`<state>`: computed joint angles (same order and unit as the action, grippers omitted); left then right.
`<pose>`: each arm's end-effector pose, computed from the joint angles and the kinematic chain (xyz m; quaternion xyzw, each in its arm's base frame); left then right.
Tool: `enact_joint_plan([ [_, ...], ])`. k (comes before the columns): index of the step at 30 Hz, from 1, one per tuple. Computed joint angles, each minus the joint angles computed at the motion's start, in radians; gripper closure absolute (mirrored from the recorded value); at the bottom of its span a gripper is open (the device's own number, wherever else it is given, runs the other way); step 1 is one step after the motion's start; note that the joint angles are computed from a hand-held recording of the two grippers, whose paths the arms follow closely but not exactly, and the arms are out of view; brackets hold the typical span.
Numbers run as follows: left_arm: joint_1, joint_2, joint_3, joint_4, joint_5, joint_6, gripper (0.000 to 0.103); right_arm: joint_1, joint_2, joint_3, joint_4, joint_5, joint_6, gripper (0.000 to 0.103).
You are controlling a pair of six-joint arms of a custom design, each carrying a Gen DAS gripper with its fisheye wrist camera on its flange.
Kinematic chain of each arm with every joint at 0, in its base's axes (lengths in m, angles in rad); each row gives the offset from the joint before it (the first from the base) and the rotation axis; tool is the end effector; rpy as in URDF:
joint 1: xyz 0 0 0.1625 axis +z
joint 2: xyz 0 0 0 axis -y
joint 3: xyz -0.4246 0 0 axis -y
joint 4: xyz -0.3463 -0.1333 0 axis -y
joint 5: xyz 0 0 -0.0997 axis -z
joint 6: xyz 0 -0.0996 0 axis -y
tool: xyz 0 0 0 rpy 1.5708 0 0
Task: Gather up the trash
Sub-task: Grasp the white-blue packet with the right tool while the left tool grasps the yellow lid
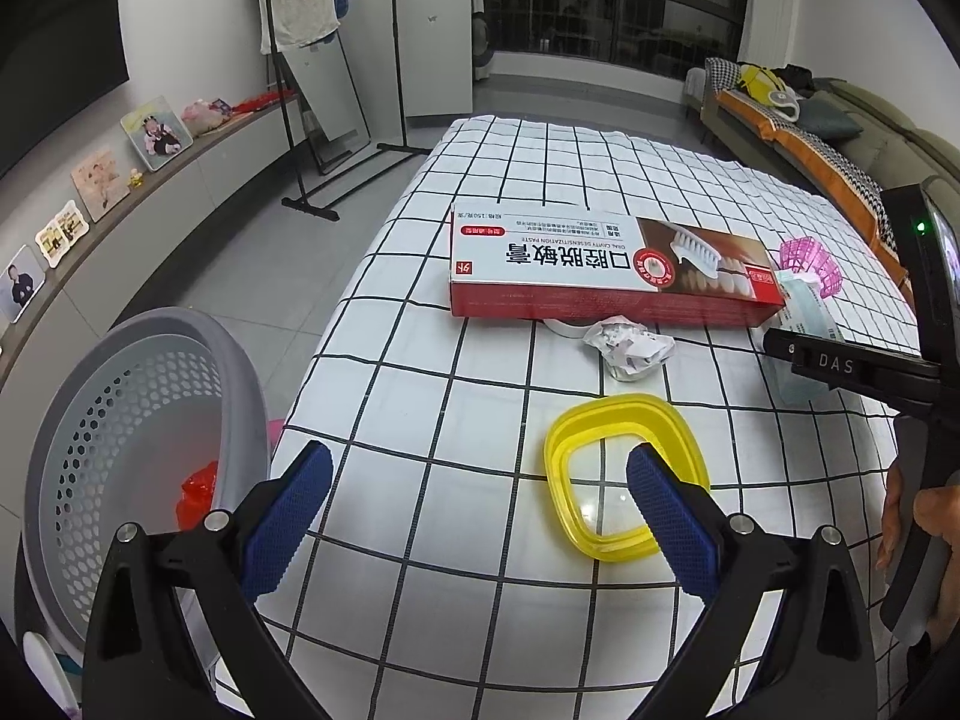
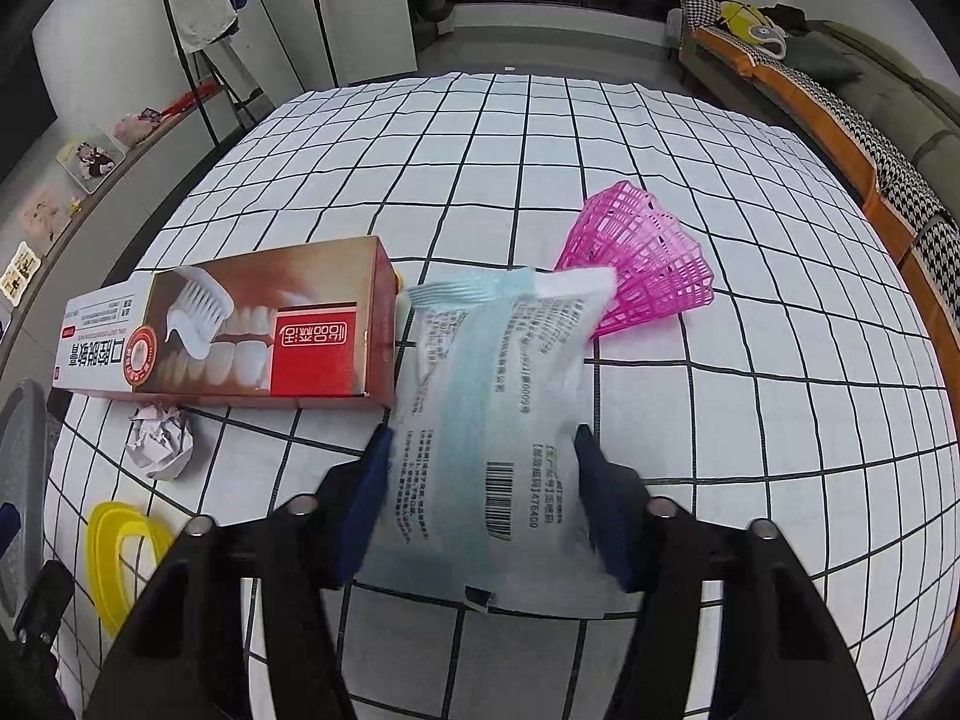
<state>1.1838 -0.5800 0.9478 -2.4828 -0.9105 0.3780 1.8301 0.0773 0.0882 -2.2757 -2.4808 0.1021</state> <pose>-0.1235 -0.8182 0.2550 0.2593 0.8779 -0.2556 0.3111 0.2789 -0.8383 0.0714 -0.0487 -0.8723 0.3116 0.3737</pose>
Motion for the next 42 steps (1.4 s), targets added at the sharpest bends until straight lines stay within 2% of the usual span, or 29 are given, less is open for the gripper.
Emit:
enact_joint_plan([
  [2,-0.001,-0.001,0.001,0.004,-0.004,-0.001,0.006,0.004,-0.065,0.147,-0.099,0.002,-0.009,0.046],
  [8,-0.005,-0.015,0.029,-0.009,-0.019,0.008,0.006,0.019,-0.206,0.447,-0.299,0.028,-0.003,0.047],
  [13,-0.008,-0.02,0.047,0.002,-0.028,0.004,0.006,0.037,-0.304,0.657,-0.428,0.044,0.033,0.047],
  [16,-0.013,-0.02,0.059,-0.008,-0.023,0.017,0.006,0.051,-0.338,0.732,-0.497,0.042,0.029,0.047],
  [21,-0.017,-0.021,0.076,-0.009,-0.029,0.014,0.006,0.068,-0.366,0.794,-0.56,0.028,0.017,0.047],
  [25,-0.017,-0.012,0.057,0.037,-0.039,-0.018,0.006,0.074,-0.399,0.864,-0.601,0.045,0.048,0.047],
  [30,-0.019,0.005,0.031,0.101,-0.053,-0.051,0.006,0.082,-0.399,0.861,-0.624,0.034,0.013,0.047],
  [42,-0.017,0.062,-0.056,0.213,-0.045,-0.112,0.007,0.078,-0.402,0.862,-0.612,0.053,0.012,0.047],
])
